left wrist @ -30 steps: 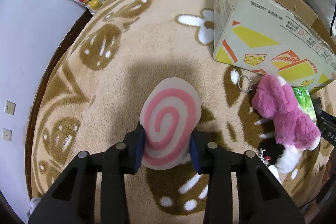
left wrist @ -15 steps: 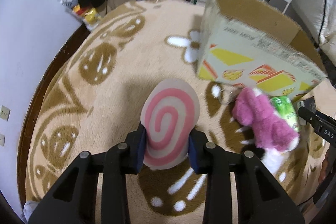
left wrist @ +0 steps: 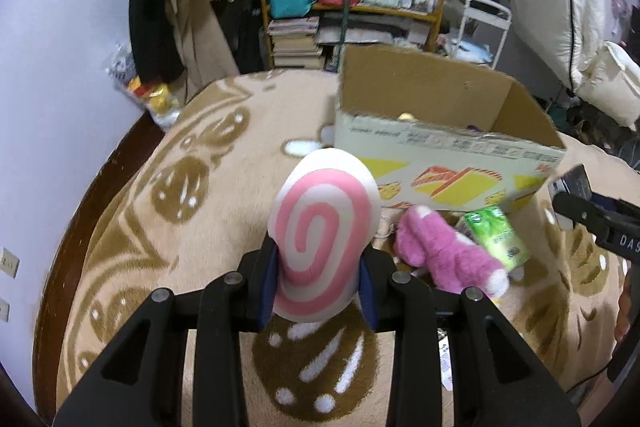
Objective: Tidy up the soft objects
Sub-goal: 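Lift the swirl cushion with the left tool while the right tool carries the tissue pack over the box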
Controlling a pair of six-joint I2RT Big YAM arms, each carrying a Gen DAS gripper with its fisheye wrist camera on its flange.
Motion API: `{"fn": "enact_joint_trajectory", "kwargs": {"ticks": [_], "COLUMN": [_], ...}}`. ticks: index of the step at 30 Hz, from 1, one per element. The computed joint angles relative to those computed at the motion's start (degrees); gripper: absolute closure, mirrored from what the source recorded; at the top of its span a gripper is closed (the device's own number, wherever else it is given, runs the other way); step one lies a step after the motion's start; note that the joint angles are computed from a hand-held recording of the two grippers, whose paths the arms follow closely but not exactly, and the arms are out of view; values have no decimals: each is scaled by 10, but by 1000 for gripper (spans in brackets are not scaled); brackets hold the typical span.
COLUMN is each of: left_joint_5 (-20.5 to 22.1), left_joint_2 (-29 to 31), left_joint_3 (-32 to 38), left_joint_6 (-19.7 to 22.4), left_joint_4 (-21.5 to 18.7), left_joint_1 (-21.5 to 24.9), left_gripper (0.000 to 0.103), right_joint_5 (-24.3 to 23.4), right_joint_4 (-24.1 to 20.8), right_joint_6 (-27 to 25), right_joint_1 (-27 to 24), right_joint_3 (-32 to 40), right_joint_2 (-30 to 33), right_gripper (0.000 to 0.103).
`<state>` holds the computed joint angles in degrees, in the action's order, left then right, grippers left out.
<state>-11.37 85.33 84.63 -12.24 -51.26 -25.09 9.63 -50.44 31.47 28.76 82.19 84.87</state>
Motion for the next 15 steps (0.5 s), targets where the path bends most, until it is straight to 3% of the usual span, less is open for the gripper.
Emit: {"fn": "enact_joint_trajectory", "kwargs": {"ticks": [5, 10, 15], "left_joint_5": [-25, -4, -11], "left_joint_2": [-22, -43, -45], "left_joint_3": [-11, -11, 10], "left_joint_6": [16, 13, 22], "left_joint_4": [24, 57, 92], "left_joint_1": [-14, -16, -19], "left_gripper": [71, 71, 70], "right_joint_5": [5, -14, -2], "right_joint_4": [33, 72, 91], "right_joint_6": [-9, 0, -6], "right_joint_1": [6, 1, 2], "right_joint_3": [-7, -15, -6], "right_joint_2": [-27, -44, -50], "right_gripper": [32, 32, 32]}}
